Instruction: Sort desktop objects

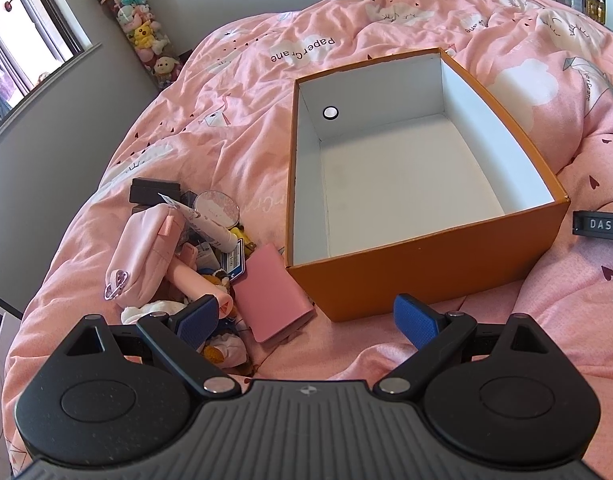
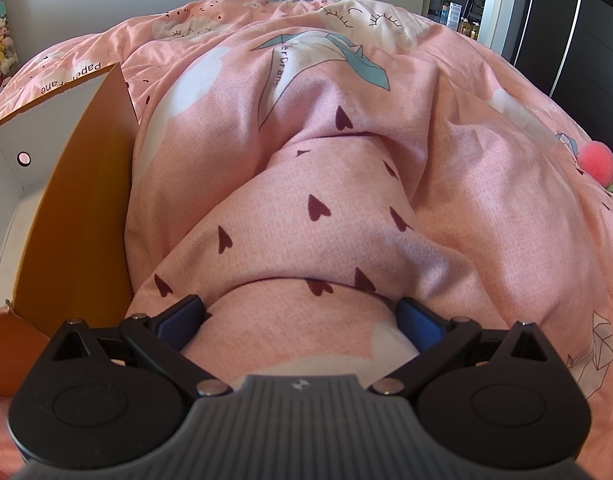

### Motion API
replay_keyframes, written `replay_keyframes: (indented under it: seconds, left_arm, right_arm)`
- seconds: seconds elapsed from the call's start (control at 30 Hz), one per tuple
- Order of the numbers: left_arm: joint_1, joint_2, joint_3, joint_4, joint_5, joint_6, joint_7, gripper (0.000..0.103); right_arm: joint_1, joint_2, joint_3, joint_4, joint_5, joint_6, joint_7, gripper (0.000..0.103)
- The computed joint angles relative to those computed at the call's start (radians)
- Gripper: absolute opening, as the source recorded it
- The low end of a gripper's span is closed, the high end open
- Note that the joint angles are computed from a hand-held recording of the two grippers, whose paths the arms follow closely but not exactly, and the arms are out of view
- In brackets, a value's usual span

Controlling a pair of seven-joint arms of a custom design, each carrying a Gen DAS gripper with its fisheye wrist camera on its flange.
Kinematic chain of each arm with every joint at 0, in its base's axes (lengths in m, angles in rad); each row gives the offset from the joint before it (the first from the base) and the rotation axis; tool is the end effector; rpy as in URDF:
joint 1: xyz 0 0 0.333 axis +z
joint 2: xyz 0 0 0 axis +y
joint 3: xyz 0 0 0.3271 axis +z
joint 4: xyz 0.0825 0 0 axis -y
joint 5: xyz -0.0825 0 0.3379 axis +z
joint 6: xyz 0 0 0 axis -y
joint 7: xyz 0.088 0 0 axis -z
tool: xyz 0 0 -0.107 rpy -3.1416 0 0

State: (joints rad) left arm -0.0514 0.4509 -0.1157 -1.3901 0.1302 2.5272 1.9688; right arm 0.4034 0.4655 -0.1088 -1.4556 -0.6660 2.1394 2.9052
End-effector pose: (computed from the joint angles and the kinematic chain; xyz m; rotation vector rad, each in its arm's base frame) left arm 0.6928 -0.0987 0.5553 -1.1576 2.2351 -0.4947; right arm 0.6525 0.1858 0.4757 -1.1494 2.5207 -0.9170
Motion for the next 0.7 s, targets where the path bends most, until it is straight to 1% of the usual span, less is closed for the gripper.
replay_keyframes:
  seconds: [0.07,0.13,0.3,0.63,0.7]
  left_arm:
    - [0.003,0.004,-0.002,0.007,-0.005,-0.008,0.002,0.103]
    - [0.003,0.006,0.000,0.009,-0.005,-0.010,0.000,0.103]
    - [0.006,0.022,0.006,0.033,-0.005,-0.027,-0.013,0.103]
    - [0.008,0.061,0.011,0.092,-0.003,-0.075,-0.041,0.103]
    - [0.008,0.061,0.012,0.091,0.001,-0.074,-0.041,0.103]
  right_arm:
    - [0.011,0.028,0.000,0.050,-0.003,-0.052,-0.035,0.103]
    - [0.019,0.045,-0.001,0.078,-0.003,-0.080,-0.055,0.103]
    - [0.018,0.019,-0.007,0.033,-0.008,-0.043,-0.018,0.103]
    - [0.032,0.042,-0.009,0.068,-0.029,-0.079,-0.037,0.103]
    - [0.033,0.040,-0.010,0.065,-0.031,-0.078,-0.030,0.103]
